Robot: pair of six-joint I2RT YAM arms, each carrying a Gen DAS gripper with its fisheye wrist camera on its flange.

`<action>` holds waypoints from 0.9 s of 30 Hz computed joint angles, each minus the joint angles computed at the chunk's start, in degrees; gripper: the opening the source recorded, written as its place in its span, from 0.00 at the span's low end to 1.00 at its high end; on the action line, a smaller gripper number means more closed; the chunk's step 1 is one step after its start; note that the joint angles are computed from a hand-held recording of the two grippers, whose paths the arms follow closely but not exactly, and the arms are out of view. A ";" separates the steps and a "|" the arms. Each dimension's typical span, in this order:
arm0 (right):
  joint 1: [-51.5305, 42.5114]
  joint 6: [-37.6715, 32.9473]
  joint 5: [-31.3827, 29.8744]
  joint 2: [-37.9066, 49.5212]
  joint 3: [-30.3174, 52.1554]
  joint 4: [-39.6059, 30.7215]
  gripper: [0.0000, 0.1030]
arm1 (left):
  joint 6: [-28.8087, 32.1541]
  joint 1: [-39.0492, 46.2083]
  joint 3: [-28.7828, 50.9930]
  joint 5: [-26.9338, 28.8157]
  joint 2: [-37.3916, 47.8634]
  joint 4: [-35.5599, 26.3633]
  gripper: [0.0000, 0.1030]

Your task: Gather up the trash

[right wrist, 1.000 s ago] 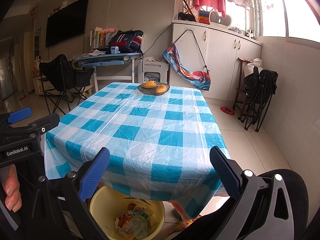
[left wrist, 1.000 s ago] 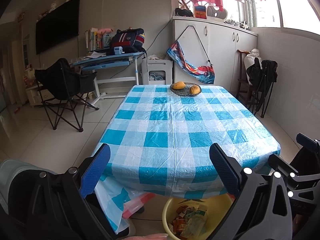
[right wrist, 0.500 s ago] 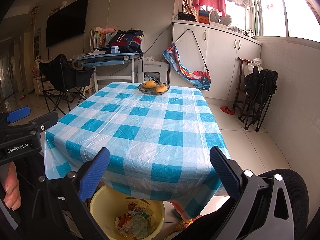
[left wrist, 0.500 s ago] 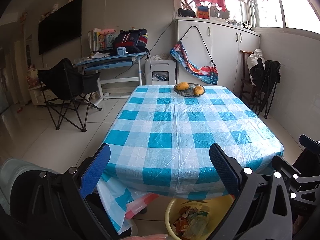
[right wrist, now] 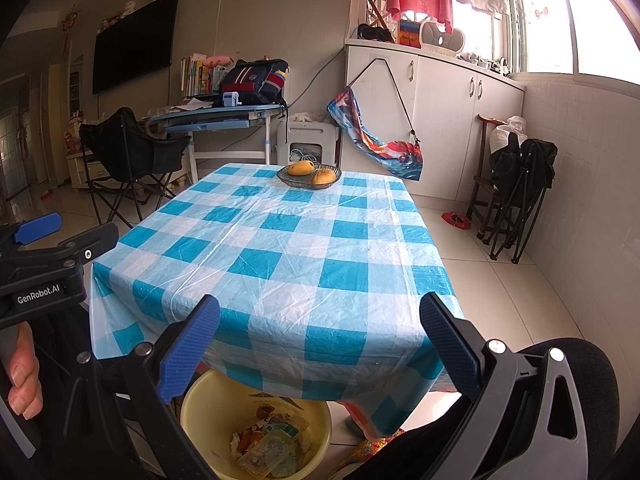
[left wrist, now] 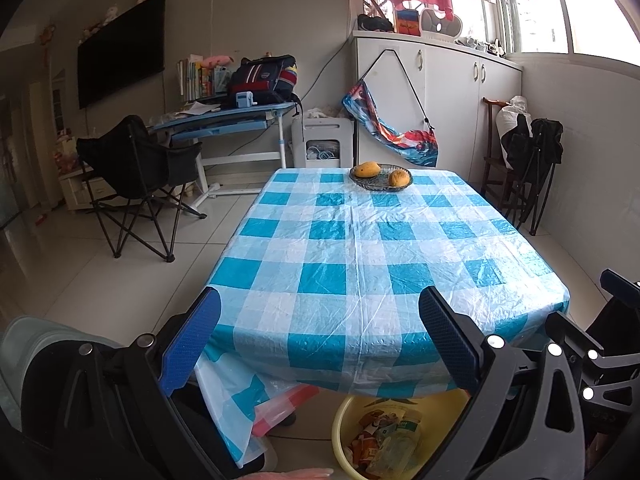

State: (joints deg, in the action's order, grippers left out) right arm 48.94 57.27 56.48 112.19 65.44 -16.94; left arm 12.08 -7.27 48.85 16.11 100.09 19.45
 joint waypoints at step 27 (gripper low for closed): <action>-0.13 0.78 -1.36 -0.90 -1.52 2.22 0.93 | -5.57 4.45 2.55 11.54 3.13 -1.44 0.93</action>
State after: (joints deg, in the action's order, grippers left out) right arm 48.81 58.05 55.12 111.29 63.93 -14.72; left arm 6.51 -2.82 51.40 27.65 103.22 18.01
